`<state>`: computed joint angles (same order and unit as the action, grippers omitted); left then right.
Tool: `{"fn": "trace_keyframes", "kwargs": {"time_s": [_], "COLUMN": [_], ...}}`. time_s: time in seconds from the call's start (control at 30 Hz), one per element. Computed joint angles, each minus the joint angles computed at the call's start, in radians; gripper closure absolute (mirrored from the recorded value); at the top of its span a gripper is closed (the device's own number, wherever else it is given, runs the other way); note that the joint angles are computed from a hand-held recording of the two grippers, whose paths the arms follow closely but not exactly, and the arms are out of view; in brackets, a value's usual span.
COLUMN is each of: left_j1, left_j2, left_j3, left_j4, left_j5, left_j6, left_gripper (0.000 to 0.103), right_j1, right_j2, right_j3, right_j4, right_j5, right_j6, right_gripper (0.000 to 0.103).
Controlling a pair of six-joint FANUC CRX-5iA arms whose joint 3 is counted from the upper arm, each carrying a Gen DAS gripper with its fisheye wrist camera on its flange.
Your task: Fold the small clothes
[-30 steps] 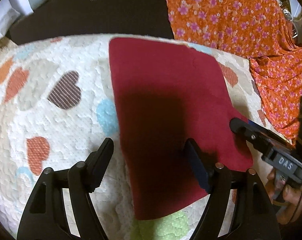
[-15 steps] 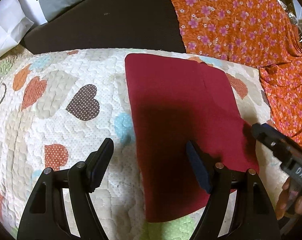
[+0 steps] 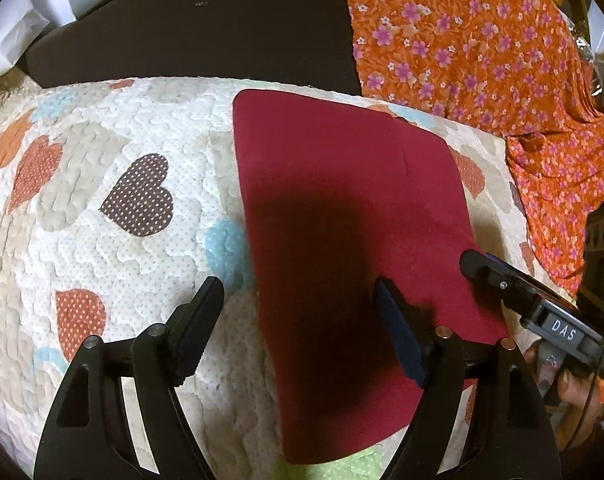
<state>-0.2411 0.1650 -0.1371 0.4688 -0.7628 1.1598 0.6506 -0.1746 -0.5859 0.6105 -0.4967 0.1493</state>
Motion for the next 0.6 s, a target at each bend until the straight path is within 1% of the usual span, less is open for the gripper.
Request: {"fn": "trace_keyframes", "kwargs": {"time_s": [0.03, 0.13, 0.17, 0.2, 0.3, 0.4, 0.47, 0.53, 0.57, 0.6], "left_j1": [0.000, 0.002, 0.004, 0.006, 0.011, 0.019, 0.023, 0.022, 0.019, 0.017], "left_j2": [0.004, 0.022, 0.030, 0.036, 0.069, 0.107, 0.122, 0.123, 0.121, 0.119], "left_j3": [0.001, 0.005, 0.008, 0.008, 0.013, 0.021, 0.015, 0.003, -0.003, -0.009], "left_j4": [0.004, 0.026, 0.035, 0.045, 0.114, 0.194, 0.245, 0.274, 0.280, 0.290], "left_j5": [-0.001, -0.006, -0.008, -0.008, -0.011, -0.037, -0.051, -0.043, -0.037, -0.033], "left_j6": [-0.006, -0.027, -0.032, -0.035, -0.070, -0.076, -0.085, -0.101, -0.109, -0.123], "left_gripper": [0.024, 0.022, 0.020, 0.017, 0.014, 0.012, 0.012, 0.012, 0.013, 0.025], "right_j1": [-0.006, -0.024, -0.029, -0.032, -0.047, -0.061, -0.066, -0.070, -0.070, -0.068], "right_j2": [0.001, 0.011, 0.019, 0.022, 0.032, 0.042, 0.049, 0.063, 0.066, 0.070], "right_j3": [-0.002, -0.004, 0.005, 0.009, 0.027, 0.049, 0.055, 0.060, 0.059, 0.059], "right_j4": [-0.007, -0.039, -0.061, -0.072, -0.153, -0.248, -0.269, -0.275, -0.270, -0.267], "right_j5": [0.013, 0.053, 0.056, 0.060, 0.090, 0.113, 0.125, 0.148, 0.155, 0.167], "right_j6": [0.000, 0.023, 0.049, 0.060, 0.134, 0.214, 0.239, 0.263, 0.267, 0.283], "right_gripper": [0.023, 0.019, 0.016, 0.015, 0.015, 0.015, 0.014, 0.013, 0.014, 0.020]}}
